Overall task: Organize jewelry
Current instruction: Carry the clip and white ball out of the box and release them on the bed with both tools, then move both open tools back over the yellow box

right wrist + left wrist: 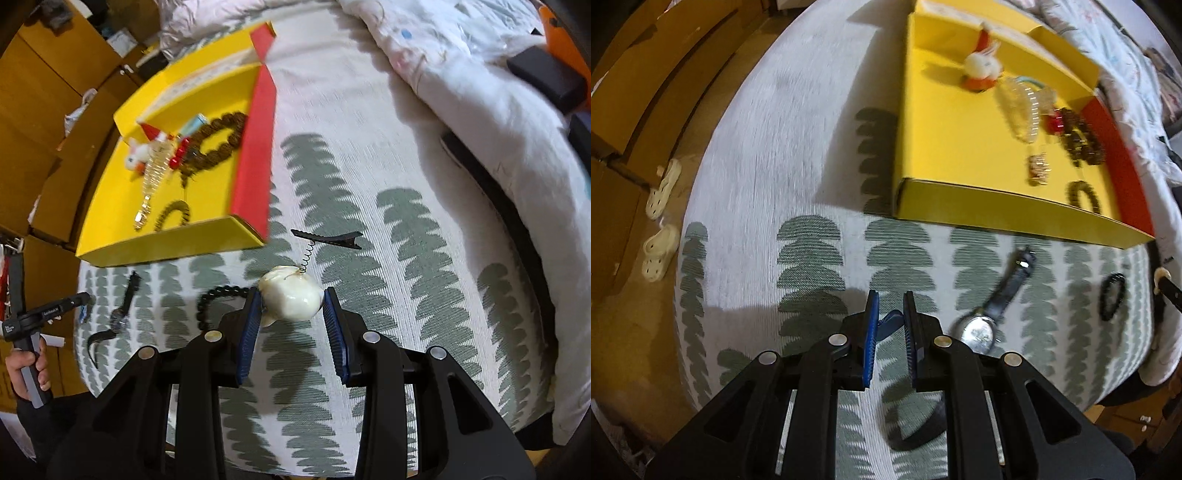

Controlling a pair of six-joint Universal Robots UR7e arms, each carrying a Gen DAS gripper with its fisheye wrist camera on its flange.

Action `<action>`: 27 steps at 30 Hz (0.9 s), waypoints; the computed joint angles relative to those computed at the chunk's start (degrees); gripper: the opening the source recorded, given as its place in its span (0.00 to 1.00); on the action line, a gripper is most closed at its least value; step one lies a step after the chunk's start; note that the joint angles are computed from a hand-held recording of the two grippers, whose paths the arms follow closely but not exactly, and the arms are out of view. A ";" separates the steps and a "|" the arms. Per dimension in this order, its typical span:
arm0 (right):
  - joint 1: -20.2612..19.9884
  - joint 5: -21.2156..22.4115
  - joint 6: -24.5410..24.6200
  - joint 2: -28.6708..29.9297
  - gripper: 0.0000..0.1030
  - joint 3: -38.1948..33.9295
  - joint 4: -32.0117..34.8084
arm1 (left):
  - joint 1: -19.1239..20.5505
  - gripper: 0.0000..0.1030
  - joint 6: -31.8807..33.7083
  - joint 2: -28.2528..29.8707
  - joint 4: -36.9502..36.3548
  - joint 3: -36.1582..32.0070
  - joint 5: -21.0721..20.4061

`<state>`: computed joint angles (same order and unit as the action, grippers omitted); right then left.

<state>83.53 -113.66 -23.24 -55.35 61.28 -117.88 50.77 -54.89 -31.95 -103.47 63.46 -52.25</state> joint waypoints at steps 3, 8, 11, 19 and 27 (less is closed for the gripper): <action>0.00 -2.61 0.29 0.87 0.34 -0.09 -0.05 | 0.38 0.13 -0.51 0.79 1.33 -1.17 -0.17; 0.25 -5.19 1.10 1.77 0.35 -0.52 1.06 | 0.58 0.13 -0.24 1.28 1.60 -1.59 -0.78; 0.26 -6.24 1.61 2.15 0.36 -0.97 1.92 | 0.63 0.13 -0.28 1.34 1.89 -1.49 -0.45; 0.64 -6.82 3.18 1.76 0.54 -1.43 2.02 | 0.14 0.19 -0.34 2.61 3.83 -4.28 -0.16; 2.05 0.66 0.11 -0.83 0.55 1.14 -7.98 | -1.36 0.21 1.22 0.83 0.57 -3.00 1.08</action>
<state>85.58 -113.00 -23.13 -56.18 62.43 -125.86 49.41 -53.67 -31.12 -102.90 60.46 -51.17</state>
